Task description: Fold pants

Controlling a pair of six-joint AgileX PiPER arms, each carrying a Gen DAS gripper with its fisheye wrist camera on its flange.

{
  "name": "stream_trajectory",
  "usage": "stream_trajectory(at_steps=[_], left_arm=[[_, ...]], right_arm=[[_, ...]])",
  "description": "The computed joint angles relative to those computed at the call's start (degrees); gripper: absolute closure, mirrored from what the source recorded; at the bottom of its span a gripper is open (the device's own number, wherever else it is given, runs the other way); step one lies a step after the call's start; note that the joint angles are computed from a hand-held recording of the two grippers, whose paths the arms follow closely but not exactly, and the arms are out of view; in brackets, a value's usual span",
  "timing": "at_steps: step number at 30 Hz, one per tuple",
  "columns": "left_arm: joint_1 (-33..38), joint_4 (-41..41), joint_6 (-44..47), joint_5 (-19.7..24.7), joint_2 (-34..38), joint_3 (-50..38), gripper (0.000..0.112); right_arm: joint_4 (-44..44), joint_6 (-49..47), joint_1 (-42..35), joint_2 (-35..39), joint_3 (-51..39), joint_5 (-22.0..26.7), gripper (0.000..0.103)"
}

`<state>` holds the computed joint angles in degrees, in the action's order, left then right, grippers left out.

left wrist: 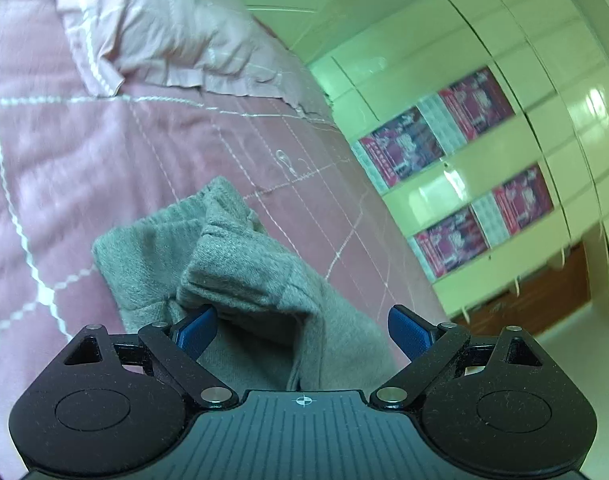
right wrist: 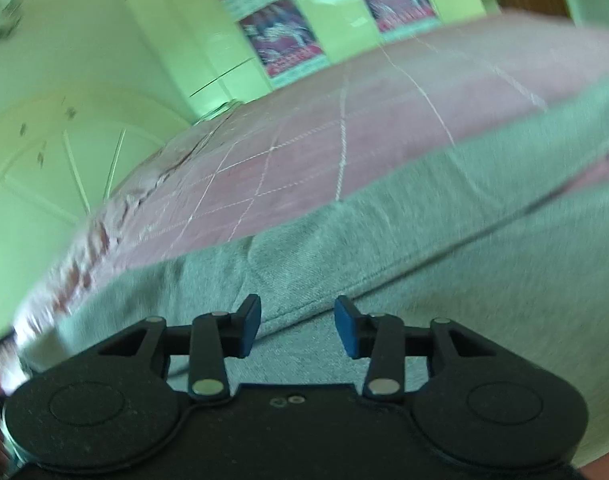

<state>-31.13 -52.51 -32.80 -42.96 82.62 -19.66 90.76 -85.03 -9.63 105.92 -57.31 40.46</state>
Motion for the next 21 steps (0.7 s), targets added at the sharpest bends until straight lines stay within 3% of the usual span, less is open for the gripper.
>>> stream_trajectory(at_steps=[4, 6, 7, 8, 9, 11, 12, 14, 16, 17, 19, 21], left_arm=[[5.1, 12.2, -15.4, -1.6, 5.2, 0.1, 0.022], [7.1, 14.4, -19.6, -1.1, 6.6, -0.3, 0.03], [7.9, 14.3, -19.9, -1.0, 7.2, -0.5, 0.04], [9.8, 16.2, -19.6, 0.1, 7.7, -1.2, 0.068], [12.9, 20.4, -18.8, 2.7, 7.6, -2.0, 0.081], [19.8, 31.8, -21.3, 8.6, 7.5, -4.9, 0.086], [22.7, 37.5, -20.5, 9.2, 6.8, -6.3, 0.087], [26.6, 49.0, -19.1, 3.4, 2.1, -6.0, 0.088], [30.8, 60.5, -19.3, -5.7, -1.4, -4.1, 0.088], [33.5, 66.2, -21.0, -6.9, -3.5, -3.1, 0.088], [39.5, 77.7, -27.7, -2.3, -7.0, -1.1, 0.088], [43.3, 89.1, -34.0, 9.2, -3.8, -2.1, 0.088]], right_arm=[[-1.9, 18.9, -1.7, 9.9, -7.8, 6.3, 0.07], [-0.2, 22.9, -1.9, 13.5, -10.6, 8.2, 0.071], [0.5, 24.0, -2.0, 14.6, -11.7, 8.9, 0.073], [0.5, 25.9, -2.0, 15.6, -13.1, 9.2, 0.087], [-0.1, 27.0, -1.9, 16.0, -14.2, 8.7, 0.103], [-1.7, 26.0, -1.9, 15.2, -15.7, 8.2, 0.103], [-0.9, 23.2, -2.3, 13.5, -15.0, 9.1, 0.103], [4.4, 12.4, -4.1, 7.7, -10.4, 12.9, 0.103], [8.0, 2.3, -8.6, 2.2, -4.7, 21.7, 0.103], [7.7, 0.2, -11.0, 1.0, -2.5, 25.8, 0.103], [2.9, -5.0, -14.5, -0.6, 1.9, 27.9, 0.103], [-8.3, -4.8, -12.5, 1.0, 1.9, 20.7, 0.103]])
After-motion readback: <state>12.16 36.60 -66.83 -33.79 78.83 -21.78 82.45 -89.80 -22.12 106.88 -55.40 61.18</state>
